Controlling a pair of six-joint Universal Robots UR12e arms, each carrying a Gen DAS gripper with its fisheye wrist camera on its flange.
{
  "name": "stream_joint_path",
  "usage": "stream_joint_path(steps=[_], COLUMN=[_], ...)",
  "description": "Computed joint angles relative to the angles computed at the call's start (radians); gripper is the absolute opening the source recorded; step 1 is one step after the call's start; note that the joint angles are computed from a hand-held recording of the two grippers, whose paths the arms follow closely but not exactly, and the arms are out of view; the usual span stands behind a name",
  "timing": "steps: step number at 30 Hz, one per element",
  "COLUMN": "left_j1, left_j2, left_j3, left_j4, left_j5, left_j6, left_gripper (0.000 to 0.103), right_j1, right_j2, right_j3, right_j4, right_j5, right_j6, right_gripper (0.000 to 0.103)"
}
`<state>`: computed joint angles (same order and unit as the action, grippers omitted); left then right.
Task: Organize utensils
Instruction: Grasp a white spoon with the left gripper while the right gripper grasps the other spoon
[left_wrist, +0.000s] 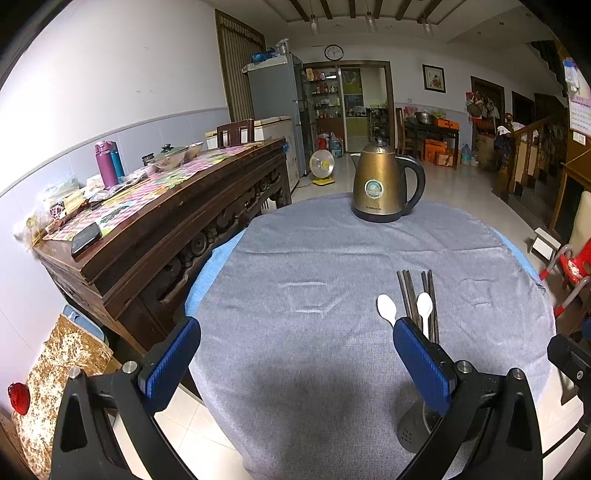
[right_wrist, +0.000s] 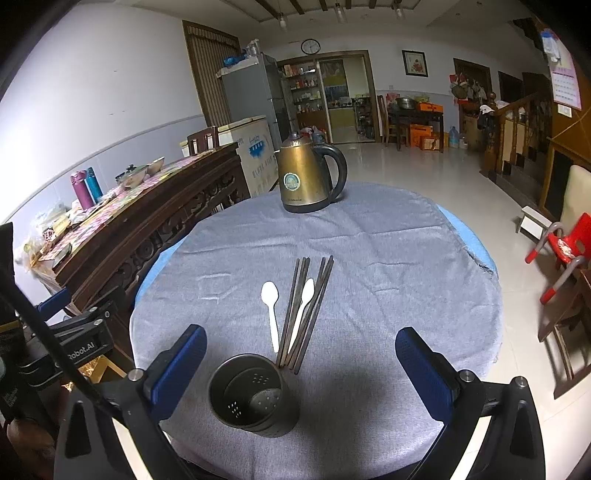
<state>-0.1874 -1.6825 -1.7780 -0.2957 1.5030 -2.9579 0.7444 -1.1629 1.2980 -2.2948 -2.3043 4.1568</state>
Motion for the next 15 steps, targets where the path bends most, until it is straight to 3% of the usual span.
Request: stream_joint_path(steps=[5, 8, 10, 13, 15], left_j1=[0.008, 0.016, 0.021, 0.013, 0.011], left_j2=[-0.019, -0.059, -0.099, -0.16, -0.197], left_j3=[0.025, 0.079, 0.128, 0.2, 0.241], left_j4=[-0.05, -0.172, -0.259, -0.35, -0.4], left_j5=[-0.042, -0.105, -0.145, -0.158, -0.191], left_j6=[0.016, 0.048, 0.058, 0.064, 0.067], left_gripper=[0.103, 0.103, 0.103, 0.103, 0.102], right_j1=[-0.015, -0.042, -0.079, -0.146, -0.183], right_j2=[-0.006, -0.012, -0.023, -0.036, -0.035], right_j3=[0.014, 0.032, 0.055, 0.099, 0.111], right_j4=[-0.021, -0.045, -0.073, -0.144, -0.16], right_j5=[0.041, 0.091, 0.17, 0.308, 0.361], right_j6=[-0.002, -0.024, -0.031, -0.038, -0.03], right_gripper=[0.103, 0.103, 0.1, 0.09, 0.077])
